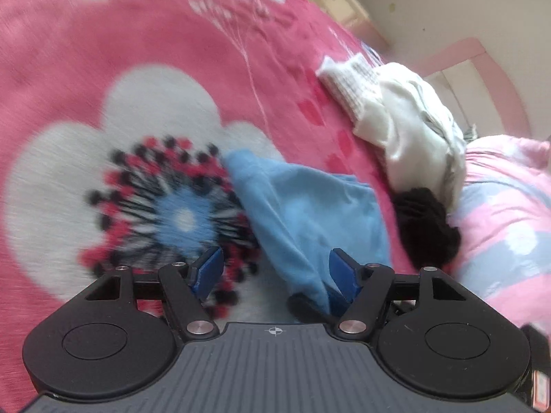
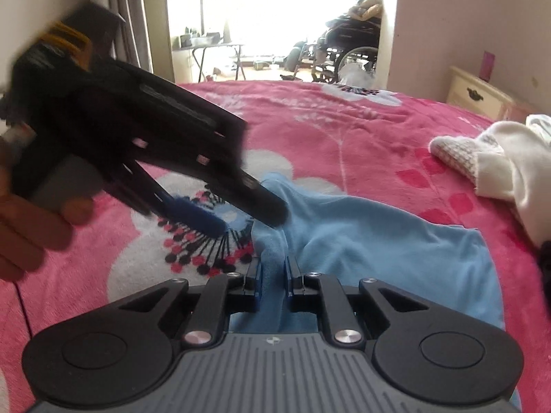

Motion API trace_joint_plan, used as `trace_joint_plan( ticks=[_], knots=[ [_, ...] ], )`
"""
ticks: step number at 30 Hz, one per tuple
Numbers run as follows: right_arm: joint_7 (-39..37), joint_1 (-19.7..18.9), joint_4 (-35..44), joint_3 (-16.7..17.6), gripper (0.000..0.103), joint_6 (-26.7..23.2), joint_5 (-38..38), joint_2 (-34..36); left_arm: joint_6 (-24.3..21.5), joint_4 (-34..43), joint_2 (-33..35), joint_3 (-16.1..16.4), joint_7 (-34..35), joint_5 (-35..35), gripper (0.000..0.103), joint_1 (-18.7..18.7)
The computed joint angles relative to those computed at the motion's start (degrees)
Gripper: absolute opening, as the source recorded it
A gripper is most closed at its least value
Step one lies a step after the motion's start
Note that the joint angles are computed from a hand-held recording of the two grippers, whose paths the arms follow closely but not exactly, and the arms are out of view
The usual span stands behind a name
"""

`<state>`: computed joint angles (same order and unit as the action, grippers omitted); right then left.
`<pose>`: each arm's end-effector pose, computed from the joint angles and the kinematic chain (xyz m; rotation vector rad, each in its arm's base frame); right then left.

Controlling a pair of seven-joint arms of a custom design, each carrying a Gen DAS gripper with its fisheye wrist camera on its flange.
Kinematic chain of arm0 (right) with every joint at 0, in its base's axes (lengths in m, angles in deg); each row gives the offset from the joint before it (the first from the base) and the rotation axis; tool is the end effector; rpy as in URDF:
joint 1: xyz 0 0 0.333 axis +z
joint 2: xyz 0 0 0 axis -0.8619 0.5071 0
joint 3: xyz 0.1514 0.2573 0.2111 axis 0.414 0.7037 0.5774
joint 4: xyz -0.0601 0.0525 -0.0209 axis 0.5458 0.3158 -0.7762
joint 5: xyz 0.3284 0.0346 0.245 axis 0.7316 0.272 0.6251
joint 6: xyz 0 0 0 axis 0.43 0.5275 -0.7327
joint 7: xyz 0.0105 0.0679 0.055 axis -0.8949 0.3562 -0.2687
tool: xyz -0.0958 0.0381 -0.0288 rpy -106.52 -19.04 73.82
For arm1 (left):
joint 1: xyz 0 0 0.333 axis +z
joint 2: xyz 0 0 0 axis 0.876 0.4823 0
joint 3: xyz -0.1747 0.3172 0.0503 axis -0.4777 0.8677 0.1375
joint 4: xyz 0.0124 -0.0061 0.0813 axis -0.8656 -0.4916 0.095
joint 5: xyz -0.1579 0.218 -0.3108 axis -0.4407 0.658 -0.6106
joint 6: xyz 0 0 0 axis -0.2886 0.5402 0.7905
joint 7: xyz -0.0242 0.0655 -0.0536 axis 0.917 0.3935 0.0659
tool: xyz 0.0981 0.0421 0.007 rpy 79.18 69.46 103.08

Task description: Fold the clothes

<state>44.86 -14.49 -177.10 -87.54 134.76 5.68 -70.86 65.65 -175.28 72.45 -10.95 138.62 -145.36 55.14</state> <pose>0.4336 0.2031 0.4967 -2.0645 1.1191 -0.4749 0.5239 -0.0993 0.5140 2.1385 -1.6589 1.1583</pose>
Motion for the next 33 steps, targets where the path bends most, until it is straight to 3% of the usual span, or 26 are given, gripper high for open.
trace_joint_plan(
  ticks=[4, 7, 10, 11, 12, 14, 16, 19, 23, 27, 30, 33],
  knots=[
    [-1.2, 2.3, -0.3, -2.0, 0.014, 0.5, 1.3, -1.1, 0.1, 1.9, 2.6, -0.4, 0.4, -2.3, 0.064, -0.4],
    [-3.9, 7.4, -0.7, -6.5, 0.015, 1.3, 2.9, -2.3, 0.2, 3.6, 4.5, -1.1, 1.4, -3.3, 0.055, -0.6],
    [-9.5, 14.8, 0.0, -14.1, 0.02, -1.9, 6.3, -4.6, 0.9, 4.7, 5.9, -2.2, 2.1, -2.5, 0.044, -0.9],
    [-11.3, 16.4, 0.1, -16.1, 0.029, -3.8, 8.3, -6.3, 1.0, 5.0, 6.3, -2.4, 2.4, -1.9, 0.044, -1.0],
    [-13.2, 18.3, 0.2, -18.6, 0.044, -5.9, 10.6, -8.6, 1.1, 4.9, 6.2, -2.5, 3.0, -1.5, 0.044, -0.9],
    [-16.4, 20.5, 0.3, -23.4, 0.05, -8.6, 15.4, -13.7, 1.5, 4.8, 6.1, -2.7, 4.2, -0.8, 0.043, -1.0],
    [-17.2, 19.2, 1.1, -25.4, 0.05, -10.3, 18.0, -15.9, 1.6, 4.7, 6.0, -2.7, 5.2, -0.4, 0.041, -1.0],
    [-15.7, 13.7, 4.1, -26.3, 0.054, -10.8, 19.5, -12.4, 2.0, 4.6, 6.0, -2.8, 6.0, -0.3, 0.041, -1.1],
    [-14.3, 12.2, 13.4, -34.7, 0.056, -24.6, 24.7, -0.4, 3.0, 4.2, 5.8, -3.0, 7.1, 0.7, 0.041, -1.4],
    [-21.3, 13.8, 21.1, -44.4, 0.055, -43.8, 38.8, 12.4, 3.3, 3.9, 5.7, -2.9, 8.2, 0.5, 0.041, -1.6],
    [-27.2, 10.0, 25.3, -44.8, 0.055, -54.7, 47.3, 20.4, 3.1, 3.9, 5.7, -2.8, 9.2, 0.1, 0.041, -1.6],
    [-28.4, 3.8, 29.9, -42.5, 0.054, -64.7, 52.5, 26.8, 3.1, 3.8, 5.7, -2.8, 10.7, 0.1, 0.041, -1.6]
  ],
)
